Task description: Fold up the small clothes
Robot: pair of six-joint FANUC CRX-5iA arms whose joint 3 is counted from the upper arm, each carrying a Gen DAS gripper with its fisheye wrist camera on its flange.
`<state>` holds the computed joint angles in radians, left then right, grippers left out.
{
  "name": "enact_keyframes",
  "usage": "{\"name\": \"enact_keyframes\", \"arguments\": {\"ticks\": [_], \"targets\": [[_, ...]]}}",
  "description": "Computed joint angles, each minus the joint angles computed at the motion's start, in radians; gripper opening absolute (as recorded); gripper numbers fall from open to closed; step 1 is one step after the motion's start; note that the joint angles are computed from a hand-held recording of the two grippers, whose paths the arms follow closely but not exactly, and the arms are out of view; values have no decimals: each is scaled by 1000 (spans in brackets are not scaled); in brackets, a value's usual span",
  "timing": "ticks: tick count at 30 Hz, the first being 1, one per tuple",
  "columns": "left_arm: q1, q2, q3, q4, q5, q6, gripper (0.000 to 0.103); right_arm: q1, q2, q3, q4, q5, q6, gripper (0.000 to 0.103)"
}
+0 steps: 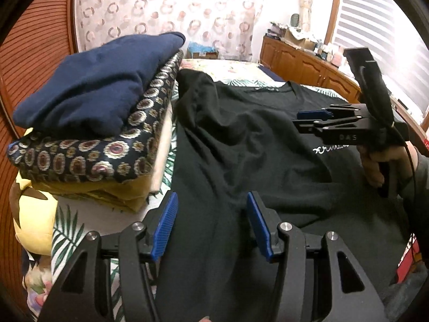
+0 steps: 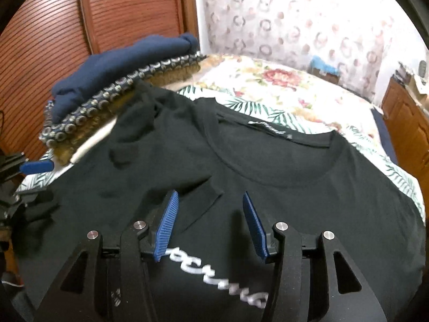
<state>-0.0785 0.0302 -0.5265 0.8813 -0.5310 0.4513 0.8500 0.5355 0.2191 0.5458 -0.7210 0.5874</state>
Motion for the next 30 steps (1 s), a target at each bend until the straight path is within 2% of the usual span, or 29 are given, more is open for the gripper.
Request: {"name": "enact_keyframes", "arguments": {"ticks": [3, 5, 7, 9, 14, 22, 24, 28, 30], "targets": [[-13, 15, 17, -28, 5, 23, 53, -4, 24, 34, -30, -22, 28, 45], [-18, 20, 23, -40, 9, 35, 53, -7, 14, 23, -40, 8, 45, 18], [-23, 25, 31, -59, 14, 53, 53, -1, 16, 25, -30, -13, 63, 4], [-28, 32, 42, -78, 15, 71, 53, 3, 0, -8, 13, -9, 18, 2], [-34, 51, 69, -125, 11, 117, 53, -2, -49, -96, 148, -27, -177, 2], [-41, 59, 91, -200, 14, 170, 55, -4, -98, -162, 189, 25, -238, 2], [-45, 58, 94, -221, 20, 180, 56, 1, -120, -191, 215, 31, -275, 7], [-40, 60, 90, -193, 10, 156, 58, 18, -188, -291, 300, 37, -380, 16], [-41, 57, 88, -199, 13, 156, 60, 24, -231, -352, 344, 26, -439, 30]]}}
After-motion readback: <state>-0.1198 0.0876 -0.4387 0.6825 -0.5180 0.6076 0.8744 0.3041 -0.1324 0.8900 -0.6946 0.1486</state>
